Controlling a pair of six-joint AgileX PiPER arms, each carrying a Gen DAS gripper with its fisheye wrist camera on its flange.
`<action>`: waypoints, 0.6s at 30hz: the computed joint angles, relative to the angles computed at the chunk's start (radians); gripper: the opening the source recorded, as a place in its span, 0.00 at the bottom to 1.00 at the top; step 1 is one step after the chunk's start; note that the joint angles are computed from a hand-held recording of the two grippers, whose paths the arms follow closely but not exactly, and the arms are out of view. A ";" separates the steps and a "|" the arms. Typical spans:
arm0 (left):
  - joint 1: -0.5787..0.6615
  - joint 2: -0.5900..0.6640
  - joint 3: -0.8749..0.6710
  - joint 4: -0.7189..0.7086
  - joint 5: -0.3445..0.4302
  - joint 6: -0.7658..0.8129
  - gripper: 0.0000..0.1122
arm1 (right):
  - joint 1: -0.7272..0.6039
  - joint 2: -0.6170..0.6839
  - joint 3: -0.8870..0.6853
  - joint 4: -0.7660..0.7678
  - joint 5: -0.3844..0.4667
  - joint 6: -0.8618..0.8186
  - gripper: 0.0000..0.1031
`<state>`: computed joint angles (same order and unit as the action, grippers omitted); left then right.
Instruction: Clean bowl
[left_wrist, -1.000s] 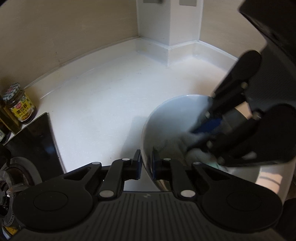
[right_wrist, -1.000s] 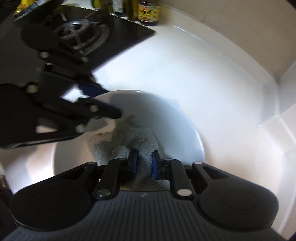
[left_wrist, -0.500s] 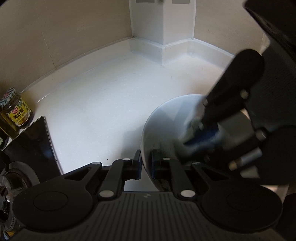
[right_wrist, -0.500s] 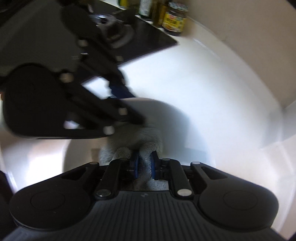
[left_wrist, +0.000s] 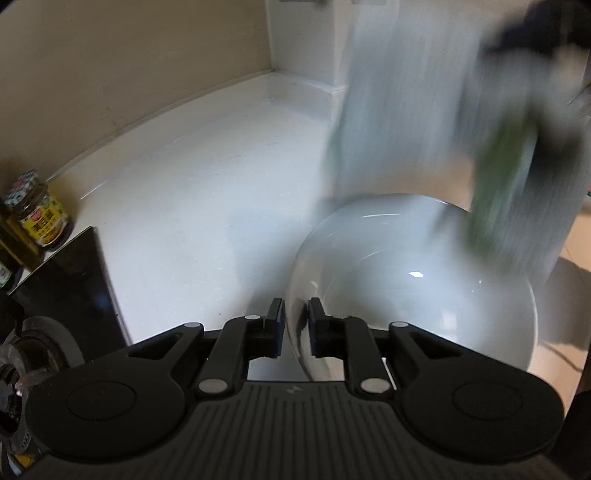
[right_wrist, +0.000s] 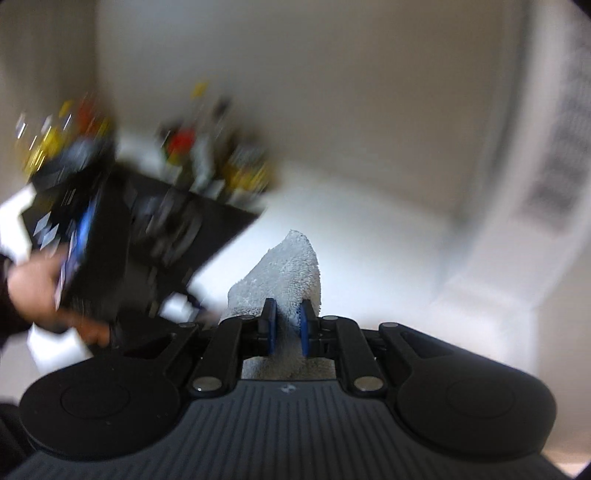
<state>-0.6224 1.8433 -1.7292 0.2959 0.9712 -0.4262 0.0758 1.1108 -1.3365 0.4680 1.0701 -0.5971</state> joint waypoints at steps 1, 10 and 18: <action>-0.006 -0.004 0.007 0.012 -0.002 -0.020 0.17 | -0.002 -0.004 0.004 -0.012 -0.039 0.012 0.10; -0.080 -0.033 0.024 0.169 0.030 -0.260 0.20 | -0.137 -0.020 0.207 -0.066 -0.109 0.118 0.16; -0.167 0.000 -0.084 0.304 0.215 -0.466 0.21 | -0.346 -0.050 0.358 0.187 -0.118 -0.118 0.21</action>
<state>-0.7896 1.8437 -1.8136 0.6001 1.1863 -0.8920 -0.2706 1.0603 -0.9783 0.6552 0.9516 -0.7153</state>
